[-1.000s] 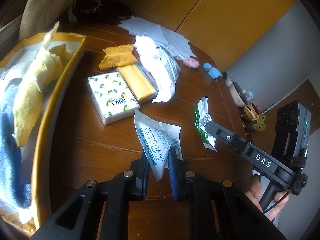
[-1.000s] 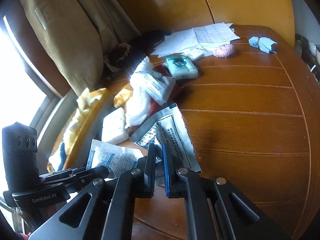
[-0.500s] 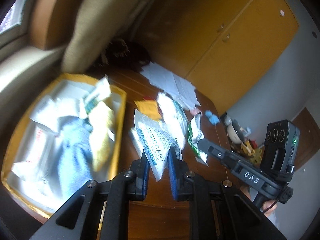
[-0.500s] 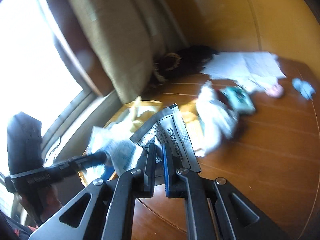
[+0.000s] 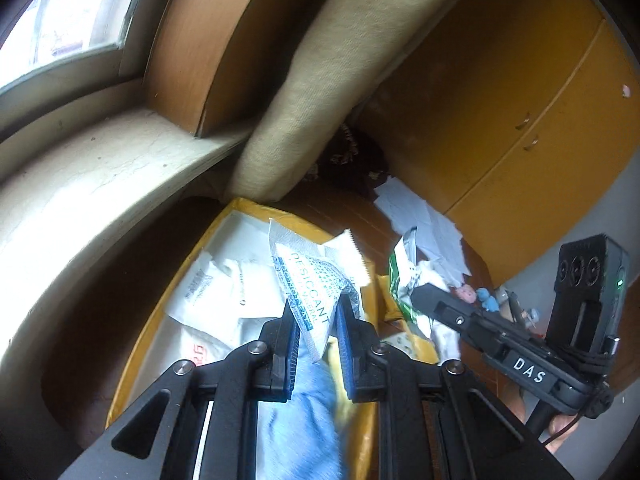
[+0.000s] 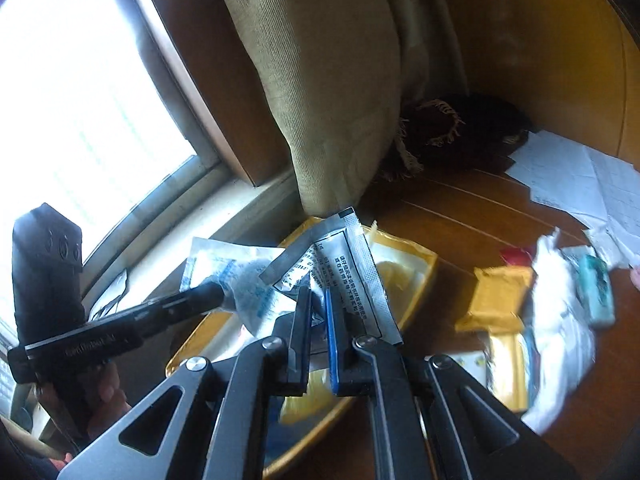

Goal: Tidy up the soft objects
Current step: 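Carry the desiccant packet into the tray with the left tool while the right tool carries a white packet there, then open both tools over the tray and withdraw them to the table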

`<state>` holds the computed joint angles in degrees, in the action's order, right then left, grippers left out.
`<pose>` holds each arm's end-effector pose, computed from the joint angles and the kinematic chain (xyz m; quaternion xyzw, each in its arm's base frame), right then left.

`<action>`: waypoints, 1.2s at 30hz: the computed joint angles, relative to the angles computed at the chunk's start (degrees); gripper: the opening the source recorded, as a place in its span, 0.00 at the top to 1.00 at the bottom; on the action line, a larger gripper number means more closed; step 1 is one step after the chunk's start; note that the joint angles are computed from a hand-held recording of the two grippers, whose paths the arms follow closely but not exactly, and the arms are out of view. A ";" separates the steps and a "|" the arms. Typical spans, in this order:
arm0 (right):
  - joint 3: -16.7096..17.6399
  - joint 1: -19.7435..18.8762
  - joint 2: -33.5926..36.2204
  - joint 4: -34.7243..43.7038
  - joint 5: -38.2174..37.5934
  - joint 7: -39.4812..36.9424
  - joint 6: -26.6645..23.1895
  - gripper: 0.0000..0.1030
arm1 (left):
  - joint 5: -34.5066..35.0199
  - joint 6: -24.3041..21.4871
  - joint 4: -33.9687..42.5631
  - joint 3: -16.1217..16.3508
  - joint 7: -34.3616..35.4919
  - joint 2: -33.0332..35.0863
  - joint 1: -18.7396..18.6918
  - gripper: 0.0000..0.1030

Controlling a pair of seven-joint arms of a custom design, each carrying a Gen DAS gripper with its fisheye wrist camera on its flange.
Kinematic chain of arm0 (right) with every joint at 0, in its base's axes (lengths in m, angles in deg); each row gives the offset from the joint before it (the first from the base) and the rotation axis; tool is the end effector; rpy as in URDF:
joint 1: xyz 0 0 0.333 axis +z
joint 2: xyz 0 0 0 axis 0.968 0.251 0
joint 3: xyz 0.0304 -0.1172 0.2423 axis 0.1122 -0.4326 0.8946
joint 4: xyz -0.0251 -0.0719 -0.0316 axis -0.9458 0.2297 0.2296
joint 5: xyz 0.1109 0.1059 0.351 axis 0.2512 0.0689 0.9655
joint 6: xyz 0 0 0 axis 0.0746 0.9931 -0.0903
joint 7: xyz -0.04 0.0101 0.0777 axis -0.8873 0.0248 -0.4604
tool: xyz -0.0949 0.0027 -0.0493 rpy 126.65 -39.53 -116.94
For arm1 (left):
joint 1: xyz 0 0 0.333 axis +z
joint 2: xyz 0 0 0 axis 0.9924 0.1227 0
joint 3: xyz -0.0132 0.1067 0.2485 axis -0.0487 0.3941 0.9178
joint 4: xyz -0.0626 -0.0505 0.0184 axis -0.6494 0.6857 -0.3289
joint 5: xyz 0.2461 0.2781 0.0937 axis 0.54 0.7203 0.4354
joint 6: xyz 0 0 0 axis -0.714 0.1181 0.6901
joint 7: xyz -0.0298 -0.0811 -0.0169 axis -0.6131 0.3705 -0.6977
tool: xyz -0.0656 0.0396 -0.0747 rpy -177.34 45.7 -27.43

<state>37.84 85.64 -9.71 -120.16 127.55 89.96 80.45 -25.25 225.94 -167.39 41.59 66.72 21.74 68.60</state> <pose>0.6307 0.2061 0.4852 -0.8443 0.3583 0.0160 0.3981 0.4914 -0.3034 0.4754 -0.8043 0.4229 -0.3903 0.1480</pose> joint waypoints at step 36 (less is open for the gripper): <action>3.51 2.95 17.66 20.26 -14.70 13.33 -3.12 0.53 | -6.36 -14.99 4.70 1.80 10.80 5.39 -2.64 0.46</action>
